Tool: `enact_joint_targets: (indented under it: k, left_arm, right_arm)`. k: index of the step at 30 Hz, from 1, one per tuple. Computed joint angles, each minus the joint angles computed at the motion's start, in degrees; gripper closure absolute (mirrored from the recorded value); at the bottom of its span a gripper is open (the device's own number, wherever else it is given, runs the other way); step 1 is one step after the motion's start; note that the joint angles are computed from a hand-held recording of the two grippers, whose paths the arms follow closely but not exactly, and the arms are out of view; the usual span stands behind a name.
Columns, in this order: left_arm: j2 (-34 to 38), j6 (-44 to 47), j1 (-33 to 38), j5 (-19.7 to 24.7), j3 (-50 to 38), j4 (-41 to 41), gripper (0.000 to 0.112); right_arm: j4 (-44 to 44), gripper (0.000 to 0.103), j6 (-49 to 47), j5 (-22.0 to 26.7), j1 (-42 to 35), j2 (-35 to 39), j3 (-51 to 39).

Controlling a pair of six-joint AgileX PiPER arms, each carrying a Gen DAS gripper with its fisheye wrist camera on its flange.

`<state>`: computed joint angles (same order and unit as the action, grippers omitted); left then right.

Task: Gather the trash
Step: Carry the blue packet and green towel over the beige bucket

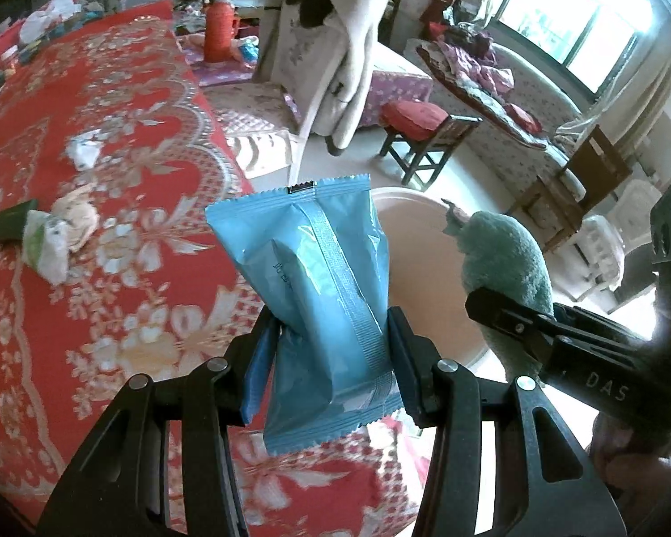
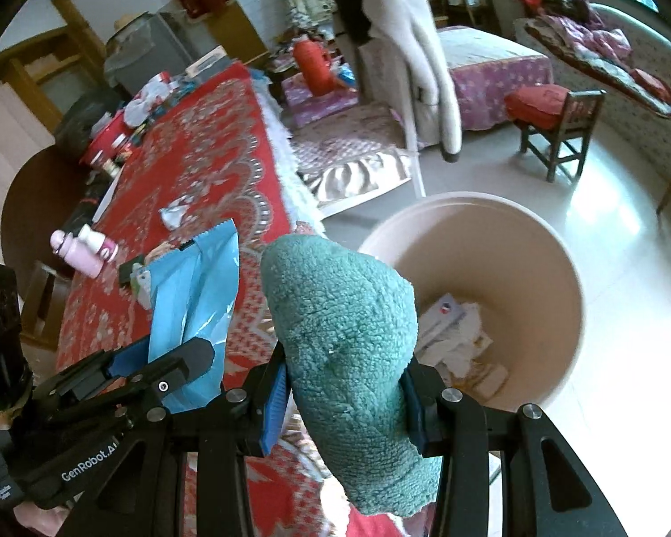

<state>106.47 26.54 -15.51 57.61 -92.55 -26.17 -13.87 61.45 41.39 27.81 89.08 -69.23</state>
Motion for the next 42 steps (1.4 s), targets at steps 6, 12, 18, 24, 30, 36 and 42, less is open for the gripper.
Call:
enact_joint_targets:
  k: [6, 12, 18, 24, 30, 36, 42]
  left_arm:
    - [1.5, -2.3, -3.3, -1.0, -1.0, 1.6, 0.066]
    - [3.1, -4.7, -5.9, -1.7, -2.6, 3.2, 0.066]
    - [4.6, -7.4, -8.1, -2.3, -3.9, 5.0, 0.066]
    - [6.4, -9.4, -9.5, -2.3, -5.6, 6.4, 0.066]
    - [7.7, -10.8, -10.0, -2.4, -6.6, 7.0, 0.066]
    - [8.9, -11.8, -10.7, -2.3, -7.8, 7.9, 0.066]
    - [10.5, -13.0, -11.0, -1.2, -9.8, 8.4, 0.066]
  right_arm:
    - [0.9, 0.061, -1.0, -0.6, -2.7, -3.7, 4.8]
    - [2.7, 0.061, -2.9, -1.8, -5.6, -5.8, 8.1]
    - [6.0, 0.061, -6.7, -3.5, -9.0, -5.9, 10.1]
    - [10.0, 0.061, -11.5, -5.2, -11.4, -4.8, 11.3]
    - [12.0, 0.061, -13.7, -5.9, -12.8, -4.5, 11.9]
    - [12.8, 0.061, -14.2, -6.1, -13.3, -4.4, 12.2]
    - [12.5, 0.061, -14.1, -6.0, -13.6, -4.1, 11.9]
